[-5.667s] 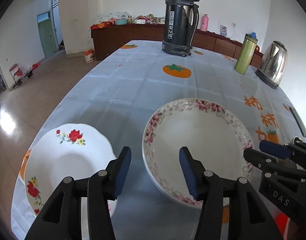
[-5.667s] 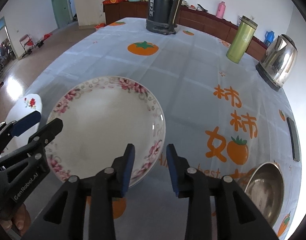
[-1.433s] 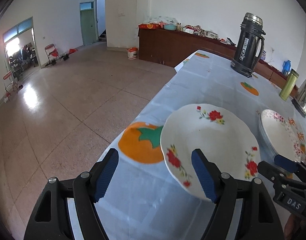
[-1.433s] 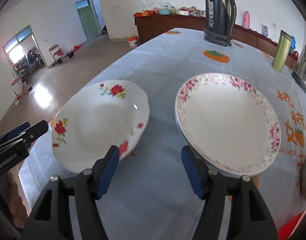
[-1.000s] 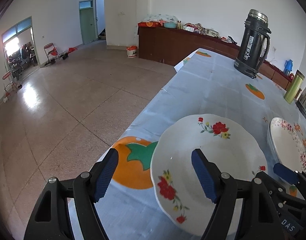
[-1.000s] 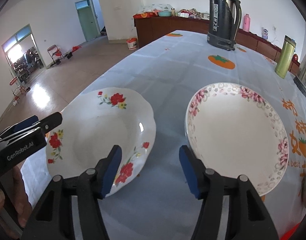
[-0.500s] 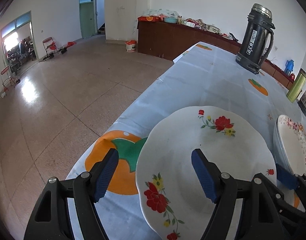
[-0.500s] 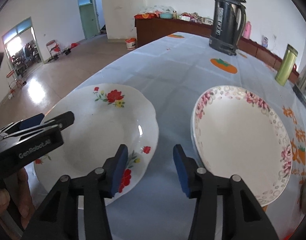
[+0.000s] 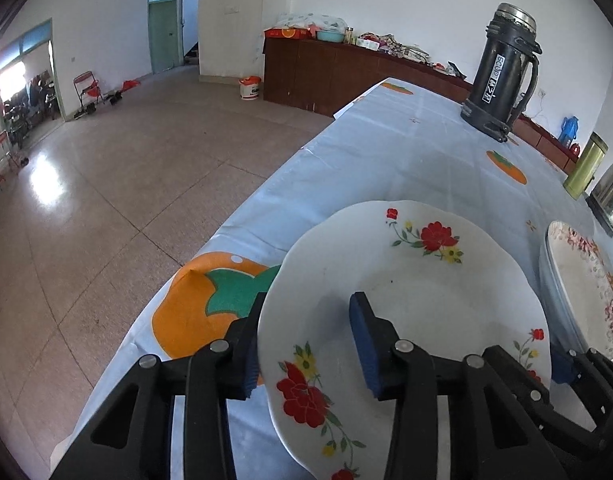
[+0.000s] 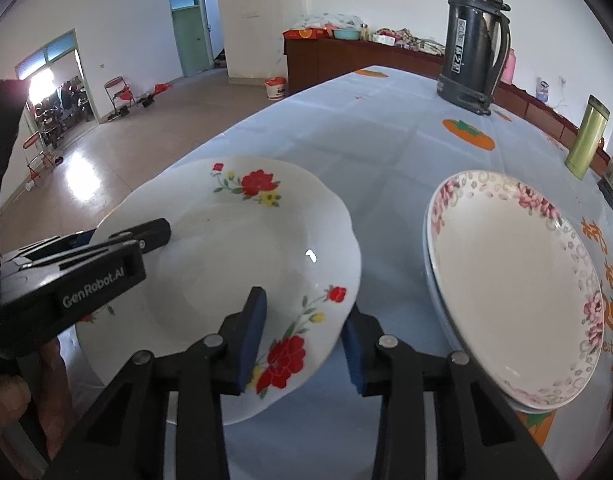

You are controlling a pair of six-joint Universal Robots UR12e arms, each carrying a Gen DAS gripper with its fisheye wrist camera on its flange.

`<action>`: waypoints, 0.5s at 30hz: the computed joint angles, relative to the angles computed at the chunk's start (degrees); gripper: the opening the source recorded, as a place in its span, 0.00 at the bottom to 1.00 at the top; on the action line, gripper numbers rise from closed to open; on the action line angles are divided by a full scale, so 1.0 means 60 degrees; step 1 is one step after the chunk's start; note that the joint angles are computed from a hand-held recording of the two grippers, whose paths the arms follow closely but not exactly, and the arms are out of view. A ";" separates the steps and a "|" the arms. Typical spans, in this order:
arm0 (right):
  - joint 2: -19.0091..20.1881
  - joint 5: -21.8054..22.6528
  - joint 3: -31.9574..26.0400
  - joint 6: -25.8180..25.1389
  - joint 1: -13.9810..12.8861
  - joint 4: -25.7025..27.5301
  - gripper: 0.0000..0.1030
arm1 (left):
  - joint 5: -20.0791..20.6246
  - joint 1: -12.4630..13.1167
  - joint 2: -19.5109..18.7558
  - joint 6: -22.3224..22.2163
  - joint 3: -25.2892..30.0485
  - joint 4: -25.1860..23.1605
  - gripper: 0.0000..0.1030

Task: Organize plates and bowls
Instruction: 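Close both grippers on the rim of the red-flower plate, then lift the red-flower plate with both grippers toward the plate stack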

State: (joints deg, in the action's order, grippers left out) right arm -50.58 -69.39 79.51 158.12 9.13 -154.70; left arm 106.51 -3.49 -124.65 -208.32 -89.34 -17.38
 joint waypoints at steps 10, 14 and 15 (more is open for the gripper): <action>0.0037 -0.0194 -0.0070 0.0099 0.0026 -0.0040 0.34 | 0.0415 -0.0120 -0.0080 0.0308 0.0115 -0.0070 0.42; 0.0080 0.0203 -0.0158 0.0284 -0.0085 0.0157 0.31 | 0.0679 -0.0180 -0.0107 0.0404 0.0159 -0.0090 0.42; 0.0079 0.0214 -0.0154 0.0299 -0.0091 0.0131 0.31 | 0.0747 -0.0184 -0.0099 0.0380 0.0148 -0.0085 0.42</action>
State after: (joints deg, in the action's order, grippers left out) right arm -50.11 -68.10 78.59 159.91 8.58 -153.91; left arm 110.99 -4.59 -125.25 -206.04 -88.45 -17.89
